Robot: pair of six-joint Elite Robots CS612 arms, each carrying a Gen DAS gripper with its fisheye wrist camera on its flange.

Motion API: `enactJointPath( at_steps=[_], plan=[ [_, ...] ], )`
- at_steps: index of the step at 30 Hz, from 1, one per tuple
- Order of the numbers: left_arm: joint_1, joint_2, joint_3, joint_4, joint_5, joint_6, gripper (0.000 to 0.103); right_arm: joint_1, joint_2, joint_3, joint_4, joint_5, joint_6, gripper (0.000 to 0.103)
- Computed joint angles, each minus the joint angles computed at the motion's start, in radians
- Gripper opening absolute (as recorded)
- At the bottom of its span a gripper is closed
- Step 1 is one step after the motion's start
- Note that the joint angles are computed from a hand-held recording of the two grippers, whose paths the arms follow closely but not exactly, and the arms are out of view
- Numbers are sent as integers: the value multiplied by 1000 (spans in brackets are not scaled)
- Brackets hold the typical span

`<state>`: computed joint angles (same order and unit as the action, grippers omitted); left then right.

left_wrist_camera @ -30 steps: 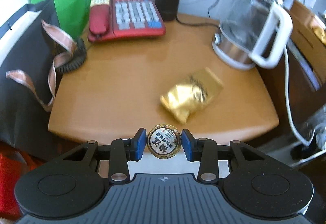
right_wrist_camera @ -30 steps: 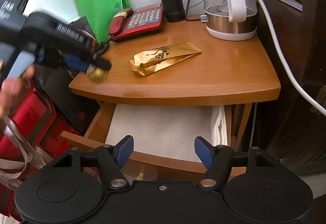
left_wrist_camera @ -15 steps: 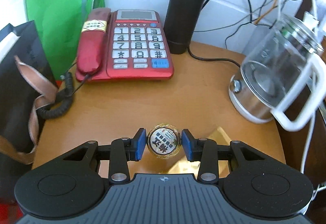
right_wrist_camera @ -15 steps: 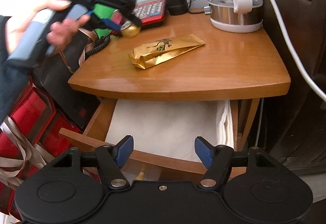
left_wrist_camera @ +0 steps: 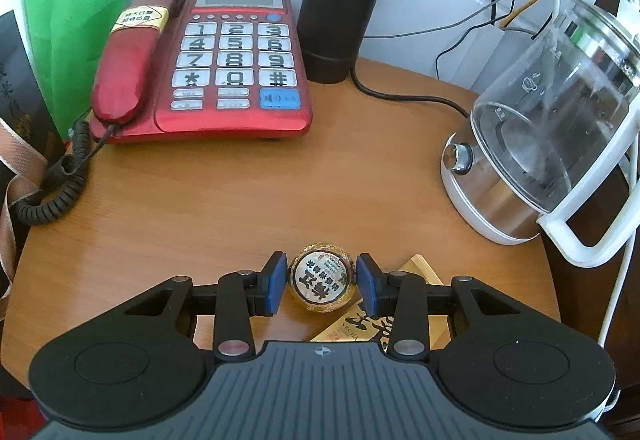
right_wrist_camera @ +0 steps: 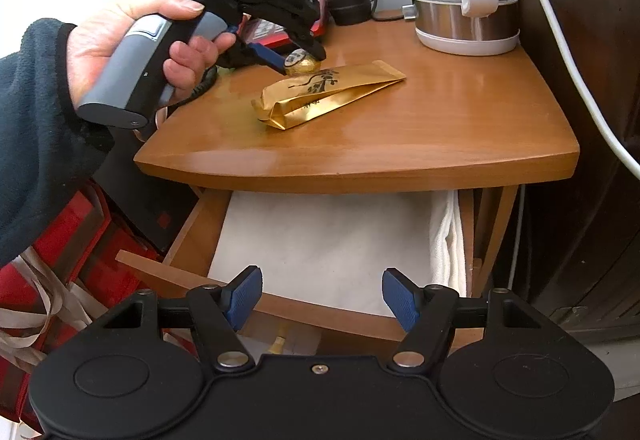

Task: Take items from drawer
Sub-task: 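Lift the gold ball out of the drawer above the tabletop with the left tool, then lower the ball beside the gold packet and open the left tool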

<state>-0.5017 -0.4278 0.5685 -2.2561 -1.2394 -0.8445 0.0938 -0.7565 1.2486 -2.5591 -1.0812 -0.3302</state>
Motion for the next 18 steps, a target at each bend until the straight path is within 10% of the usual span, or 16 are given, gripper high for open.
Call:
enactJointPath(
  at_steps=[18],
  plan=[
    [-5,-24,45,-16,18,4,54,2,-4,4,-5,-4,-1,65]
  ],
)
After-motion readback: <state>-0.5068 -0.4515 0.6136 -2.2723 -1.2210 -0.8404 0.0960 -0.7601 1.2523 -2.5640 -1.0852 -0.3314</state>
